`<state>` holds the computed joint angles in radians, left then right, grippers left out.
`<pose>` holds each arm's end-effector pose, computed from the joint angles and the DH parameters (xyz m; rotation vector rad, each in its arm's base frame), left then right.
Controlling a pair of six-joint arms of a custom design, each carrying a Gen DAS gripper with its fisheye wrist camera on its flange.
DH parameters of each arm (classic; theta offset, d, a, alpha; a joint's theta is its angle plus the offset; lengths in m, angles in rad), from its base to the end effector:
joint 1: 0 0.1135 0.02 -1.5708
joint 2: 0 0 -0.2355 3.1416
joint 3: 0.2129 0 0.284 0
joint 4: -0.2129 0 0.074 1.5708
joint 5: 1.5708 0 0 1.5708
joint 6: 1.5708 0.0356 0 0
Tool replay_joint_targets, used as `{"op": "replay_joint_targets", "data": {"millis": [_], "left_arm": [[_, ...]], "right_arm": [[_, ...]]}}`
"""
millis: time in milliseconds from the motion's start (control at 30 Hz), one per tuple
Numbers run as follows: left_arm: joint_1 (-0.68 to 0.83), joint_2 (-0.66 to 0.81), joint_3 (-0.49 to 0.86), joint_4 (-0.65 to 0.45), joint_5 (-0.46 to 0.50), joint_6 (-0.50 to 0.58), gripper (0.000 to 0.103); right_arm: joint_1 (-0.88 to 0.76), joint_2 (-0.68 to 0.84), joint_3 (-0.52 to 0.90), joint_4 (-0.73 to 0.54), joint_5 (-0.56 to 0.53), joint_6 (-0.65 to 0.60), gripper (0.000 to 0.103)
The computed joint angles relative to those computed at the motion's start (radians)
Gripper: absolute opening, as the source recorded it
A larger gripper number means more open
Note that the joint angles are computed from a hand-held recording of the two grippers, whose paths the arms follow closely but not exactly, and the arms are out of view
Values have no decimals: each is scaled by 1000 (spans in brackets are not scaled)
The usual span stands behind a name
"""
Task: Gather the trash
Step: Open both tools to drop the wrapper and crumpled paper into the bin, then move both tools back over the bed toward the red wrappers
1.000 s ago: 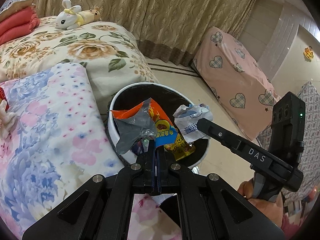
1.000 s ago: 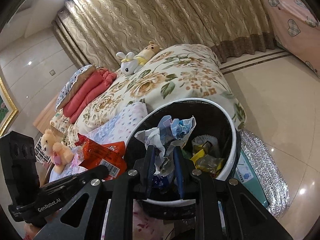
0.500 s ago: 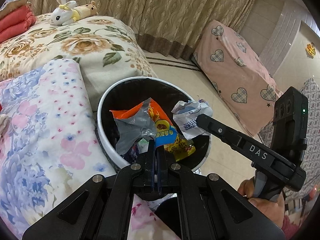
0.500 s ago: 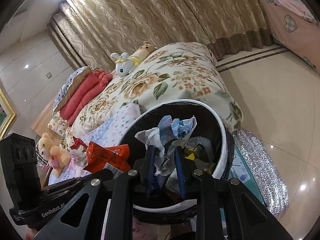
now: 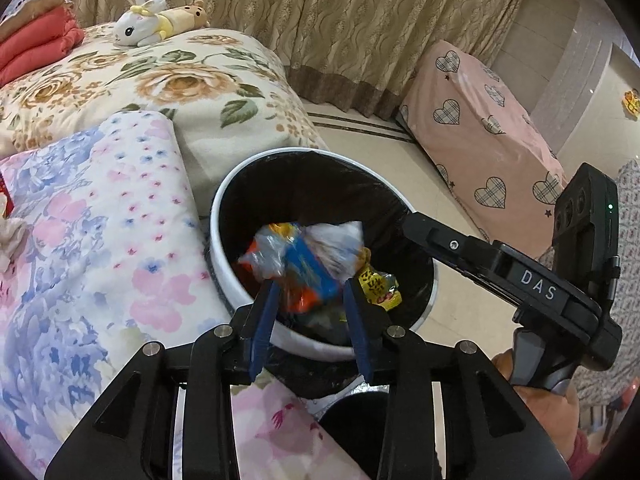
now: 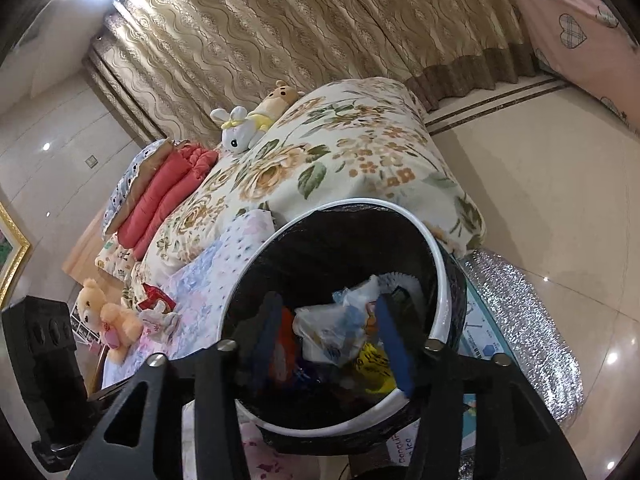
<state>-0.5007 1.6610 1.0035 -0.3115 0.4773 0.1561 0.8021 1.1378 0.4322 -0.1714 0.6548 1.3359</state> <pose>0.3057 -0.1859 0.1388 0.9981 2.3361 -0.7420 0.1802 0.1551 0.1143 0.8530 2.0807 0.3428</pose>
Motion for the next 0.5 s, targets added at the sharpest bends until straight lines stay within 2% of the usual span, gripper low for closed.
{"op": "replay_joint_targets", "data": {"millis": [133,200,233,300,500], "left_arm": [[35,-13,-25,6,9,2,43],[66,-20,-43,9,17,5,49],[78,-24,-52,12,21,6,50],[111,-34,-72,19,30,13,51],[213,-38,-101,20,52,33,54]], "right_arm": [[19,22,19,-9,7,14,67],[29,46,38,-14,14,19,76],[34,57,48,-17,17,23,78],[44,85,67,-8,18,28,88],[68,190,147,18,8,18,90]]}}
